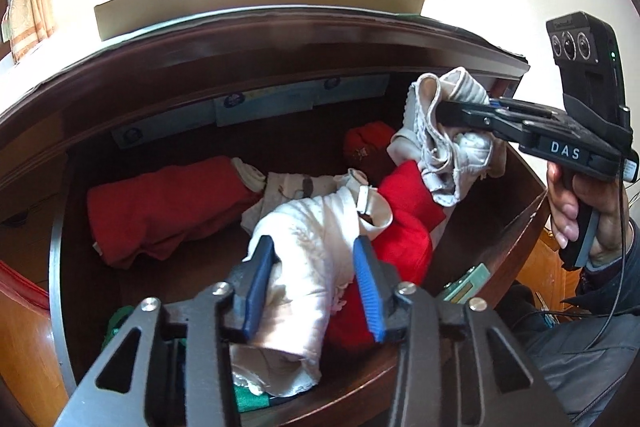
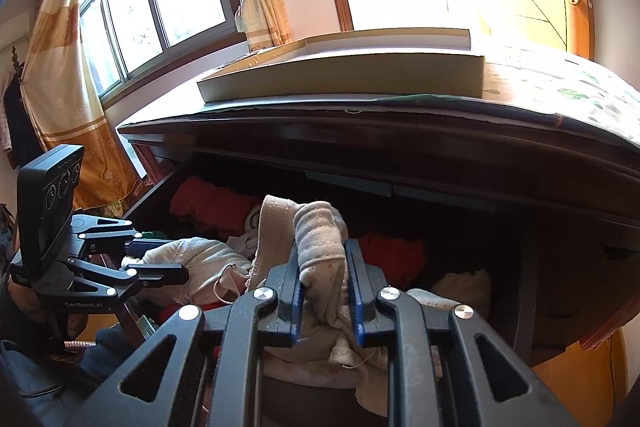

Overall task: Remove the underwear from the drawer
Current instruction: 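Lift the white underwear out with the left tool while the right tool lifts the cream underwear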

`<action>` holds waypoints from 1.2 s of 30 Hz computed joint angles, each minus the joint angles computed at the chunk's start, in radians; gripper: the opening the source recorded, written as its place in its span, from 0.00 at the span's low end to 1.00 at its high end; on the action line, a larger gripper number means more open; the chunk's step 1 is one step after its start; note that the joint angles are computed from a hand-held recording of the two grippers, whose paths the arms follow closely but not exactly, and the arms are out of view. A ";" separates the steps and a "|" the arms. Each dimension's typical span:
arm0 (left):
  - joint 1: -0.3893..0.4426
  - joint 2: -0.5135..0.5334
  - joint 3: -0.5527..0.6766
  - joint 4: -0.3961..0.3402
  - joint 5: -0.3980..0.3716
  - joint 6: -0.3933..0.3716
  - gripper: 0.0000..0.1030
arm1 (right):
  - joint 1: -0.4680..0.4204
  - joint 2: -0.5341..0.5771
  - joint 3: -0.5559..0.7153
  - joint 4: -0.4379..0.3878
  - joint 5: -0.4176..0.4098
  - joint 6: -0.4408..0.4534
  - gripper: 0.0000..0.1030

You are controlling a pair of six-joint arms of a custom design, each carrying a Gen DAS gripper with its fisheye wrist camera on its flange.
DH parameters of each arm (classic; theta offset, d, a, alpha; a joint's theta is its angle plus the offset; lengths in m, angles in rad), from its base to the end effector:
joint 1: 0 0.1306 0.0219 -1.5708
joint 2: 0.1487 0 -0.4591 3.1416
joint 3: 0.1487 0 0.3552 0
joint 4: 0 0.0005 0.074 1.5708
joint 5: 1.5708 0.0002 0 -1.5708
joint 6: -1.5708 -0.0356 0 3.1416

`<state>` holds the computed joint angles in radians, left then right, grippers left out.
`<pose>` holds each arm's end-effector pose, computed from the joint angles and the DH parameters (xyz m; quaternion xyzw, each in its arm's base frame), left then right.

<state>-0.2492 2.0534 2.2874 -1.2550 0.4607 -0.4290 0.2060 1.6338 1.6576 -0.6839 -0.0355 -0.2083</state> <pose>0.6681 -0.1869 0.4932 0.3701 0.8631 -0.1951 0.2829 0.5479 0.1153 0.5206 -0.0068 0.8980 0.1060 0.4270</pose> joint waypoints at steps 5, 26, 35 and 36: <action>-0.016 0.010 0.009 -0.013 -0.063 -0.008 0.33 | 0.000 0.004 0.004 -0.003 0.001 0.006 0.20; 0.037 -0.124 -0.196 0.292 0.114 0.132 0.12 | 0.003 -0.046 -0.091 0.157 0.018 0.003 0.20; 0.059 -0.169 -0.267 0.421 0.156 0.197 0.12 | 0.006 -0.076 -0.153 0.277 0.016 0.014 0.20; 0.061 -0.173 -0.273 0.432 0.162 0.202 0.12 | 0.007 -0.081 -0.163 0.295 0.017 0.016 0.20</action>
